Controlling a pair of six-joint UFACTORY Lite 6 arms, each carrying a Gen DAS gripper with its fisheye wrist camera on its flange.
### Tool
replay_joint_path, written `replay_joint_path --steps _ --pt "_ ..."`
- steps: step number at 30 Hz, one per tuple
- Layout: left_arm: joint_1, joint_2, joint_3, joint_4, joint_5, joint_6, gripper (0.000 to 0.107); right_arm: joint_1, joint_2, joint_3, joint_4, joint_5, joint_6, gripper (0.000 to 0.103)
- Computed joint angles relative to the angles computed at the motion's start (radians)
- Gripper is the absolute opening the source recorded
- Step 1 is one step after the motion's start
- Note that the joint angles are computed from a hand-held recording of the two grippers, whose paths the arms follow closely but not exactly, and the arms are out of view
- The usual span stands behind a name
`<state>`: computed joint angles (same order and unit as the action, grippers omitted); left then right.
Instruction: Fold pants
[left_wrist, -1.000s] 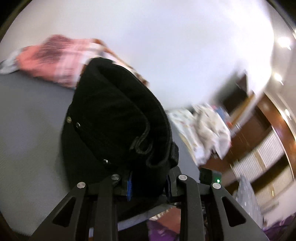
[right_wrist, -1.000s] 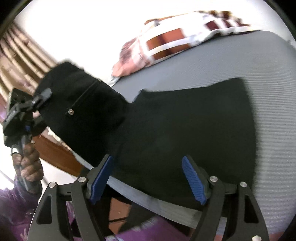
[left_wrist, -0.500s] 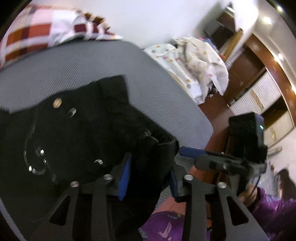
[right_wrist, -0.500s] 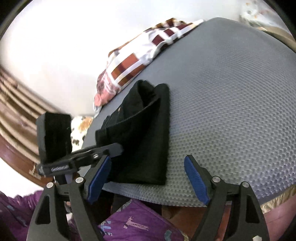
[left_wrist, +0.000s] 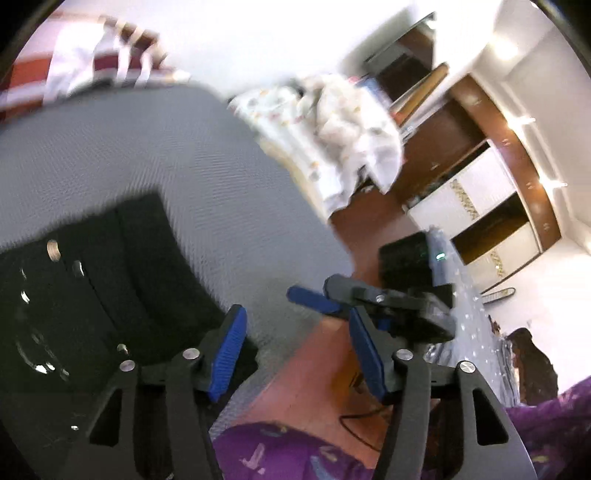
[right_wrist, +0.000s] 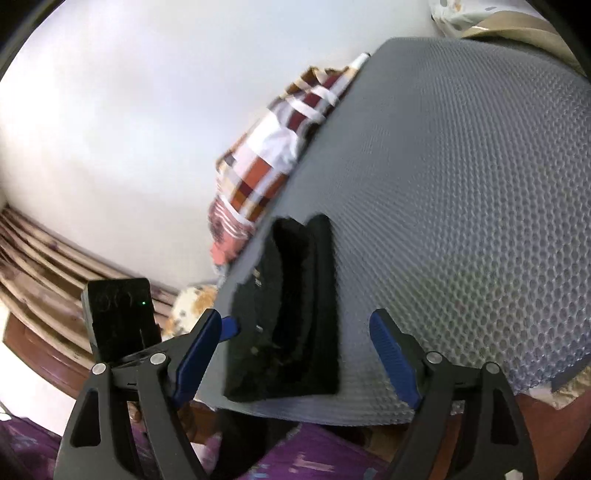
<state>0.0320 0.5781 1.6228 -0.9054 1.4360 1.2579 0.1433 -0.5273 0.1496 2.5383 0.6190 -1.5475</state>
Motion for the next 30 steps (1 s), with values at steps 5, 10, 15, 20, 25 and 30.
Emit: replay_joint_path --steps 5,10,15,20,25,30 --pt "0.17 -0.023 0.1 -0.09 -0.058 -0.003 0.072 -0.019 -0.067 0.038 -0.11 0.054 0.086 0.081" --pt "0.318 0.115 0.245 -0.032 -0.051 -0.062 0.072 0.008 0.109 0.07 -0.095 0.295 0.095 0.081" --pt "0.396 0.125 0.148 0.07 -0.119 -0.005 0.072 0.071 0.205 0.045 0.016 0.425 0.057 0.081" --pt "0.441 0.127 0.07 0.118 -0.118 0.024 0.072 0.154 0.33 0.102 0.084 0.478 0.085 0.081" --pt "0.431 0.111 0.043 0.131 -0.119 0.012 0.072 0.166 0.436 0.181 0.095 0.39 0.098 0.078" --pt "0.43 0.082 0.002 0.129 -0.131 0.037 0.072 0.208 0.467 0.301 0.12 0.207 0.089 0.079"
